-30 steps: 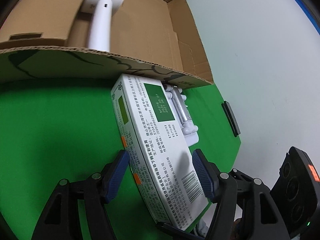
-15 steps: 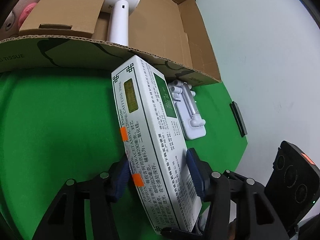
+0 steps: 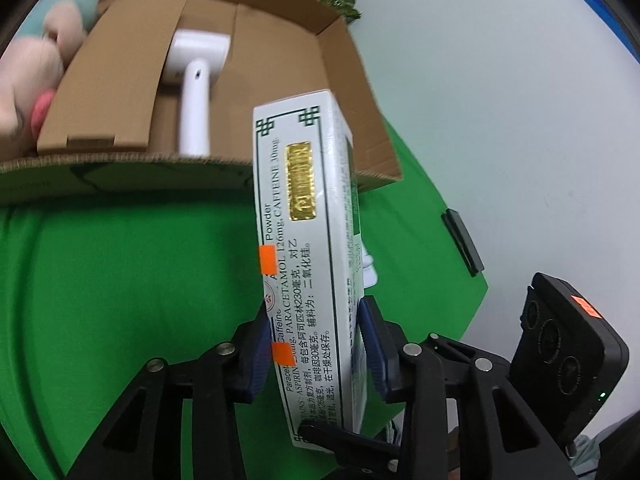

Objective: Organize objects
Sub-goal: 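Lift the medicine box upright with the left gripper toward the tray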

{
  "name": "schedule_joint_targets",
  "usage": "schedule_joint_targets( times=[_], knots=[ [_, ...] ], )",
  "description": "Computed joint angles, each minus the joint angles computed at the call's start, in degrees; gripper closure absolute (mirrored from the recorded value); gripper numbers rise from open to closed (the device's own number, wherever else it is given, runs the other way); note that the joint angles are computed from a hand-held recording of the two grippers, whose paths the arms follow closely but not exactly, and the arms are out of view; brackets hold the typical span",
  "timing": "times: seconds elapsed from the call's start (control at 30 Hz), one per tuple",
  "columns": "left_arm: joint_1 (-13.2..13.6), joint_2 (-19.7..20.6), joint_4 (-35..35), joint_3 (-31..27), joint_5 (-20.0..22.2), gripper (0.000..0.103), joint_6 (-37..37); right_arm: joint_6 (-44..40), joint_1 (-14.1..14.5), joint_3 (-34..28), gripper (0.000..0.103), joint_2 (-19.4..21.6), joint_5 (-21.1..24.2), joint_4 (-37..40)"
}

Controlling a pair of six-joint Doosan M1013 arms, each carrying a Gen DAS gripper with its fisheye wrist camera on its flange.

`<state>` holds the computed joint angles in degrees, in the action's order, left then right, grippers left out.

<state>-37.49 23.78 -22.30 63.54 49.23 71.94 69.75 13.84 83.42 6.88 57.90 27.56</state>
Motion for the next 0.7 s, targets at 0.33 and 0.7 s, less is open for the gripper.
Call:
schedule_joint_targets(
  times=[0.33, 0.7],
  knots=[
    [-0.77, -0.29, 4.33, -3.64, -0.29, 0.066, 1.85, -1.75, 0.04, 0.32, 0.04, -1.63, -6.66, 1.05],
    [0.66, 2.96, 3.14, -11.66, 0.89, 0.067, 5.36, -1.25, -0.09, -7.19, 0.04, 2.66, -8.53, -1.02]
  ],
)
